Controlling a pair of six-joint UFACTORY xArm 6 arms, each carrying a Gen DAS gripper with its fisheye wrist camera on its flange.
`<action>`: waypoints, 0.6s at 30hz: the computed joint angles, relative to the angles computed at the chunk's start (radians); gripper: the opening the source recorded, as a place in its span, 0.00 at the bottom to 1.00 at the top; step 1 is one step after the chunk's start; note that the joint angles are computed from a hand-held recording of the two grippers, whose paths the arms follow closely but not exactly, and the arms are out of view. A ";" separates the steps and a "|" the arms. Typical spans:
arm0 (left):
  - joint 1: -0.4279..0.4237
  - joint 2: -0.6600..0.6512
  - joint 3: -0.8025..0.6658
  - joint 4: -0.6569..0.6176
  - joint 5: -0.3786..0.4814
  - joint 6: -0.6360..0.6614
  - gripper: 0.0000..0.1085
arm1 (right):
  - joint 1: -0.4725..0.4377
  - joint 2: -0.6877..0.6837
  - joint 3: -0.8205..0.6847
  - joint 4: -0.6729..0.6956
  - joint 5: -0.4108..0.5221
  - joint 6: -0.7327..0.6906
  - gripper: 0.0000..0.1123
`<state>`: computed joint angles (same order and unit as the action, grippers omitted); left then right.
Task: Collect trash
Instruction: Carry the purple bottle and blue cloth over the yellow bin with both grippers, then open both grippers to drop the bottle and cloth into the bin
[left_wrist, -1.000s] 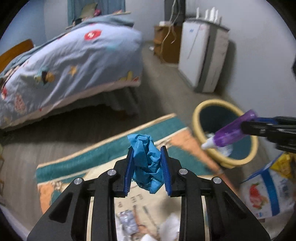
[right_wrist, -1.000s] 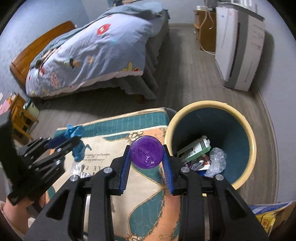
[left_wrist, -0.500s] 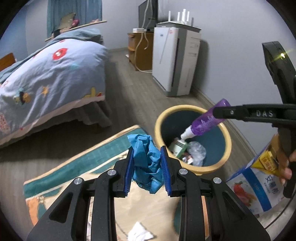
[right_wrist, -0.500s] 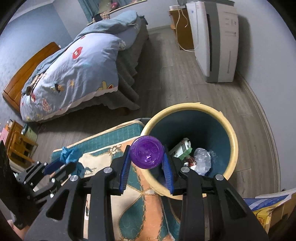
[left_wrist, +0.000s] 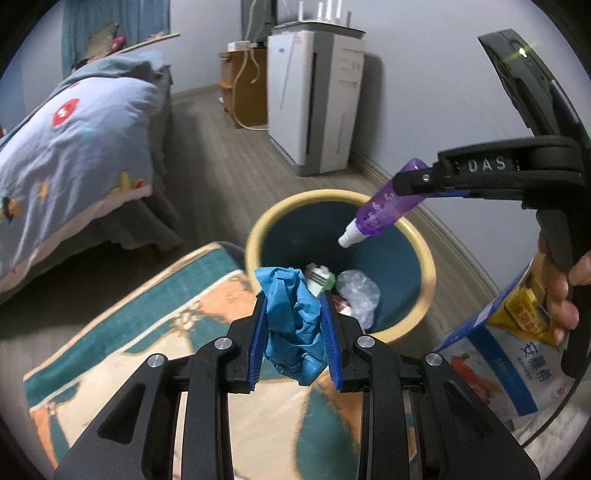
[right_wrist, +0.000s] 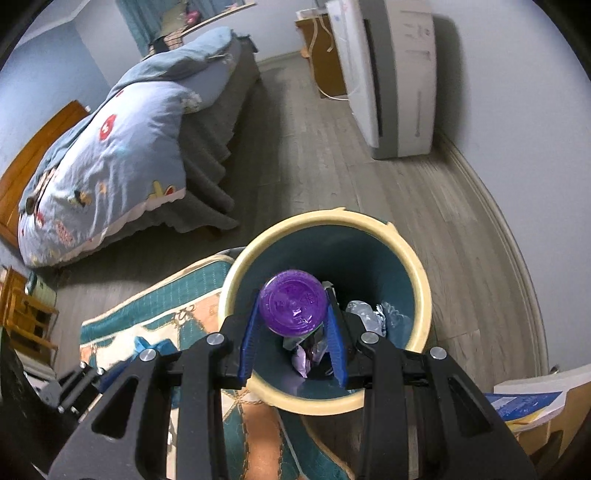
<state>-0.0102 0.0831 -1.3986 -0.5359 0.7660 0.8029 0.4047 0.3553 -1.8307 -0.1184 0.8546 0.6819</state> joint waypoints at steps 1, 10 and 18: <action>-0.009 0.008 -0.006 0.004 -0.002 -0.006 0.27 | -0.007 -0.005 0.010 0.003 -0.002 0.003 0.29; -0.083 0.121 -0.121 0.047 -0.022 -0.079 0.27 | -0.053 -0.033 0.068 -0.026 0.005 0.032 0.29; -0.116 0.212 -0.207 0.016 -0.023 -0.080 0.27 | -0.082 -0.041 0.103 -0.006 -0.008 0.069 0.29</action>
<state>-0.1257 0.2955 -1.6059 -0.5202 0.7427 0.7224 0.3226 0.3141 -1.7277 -0.1243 0.8465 0.7508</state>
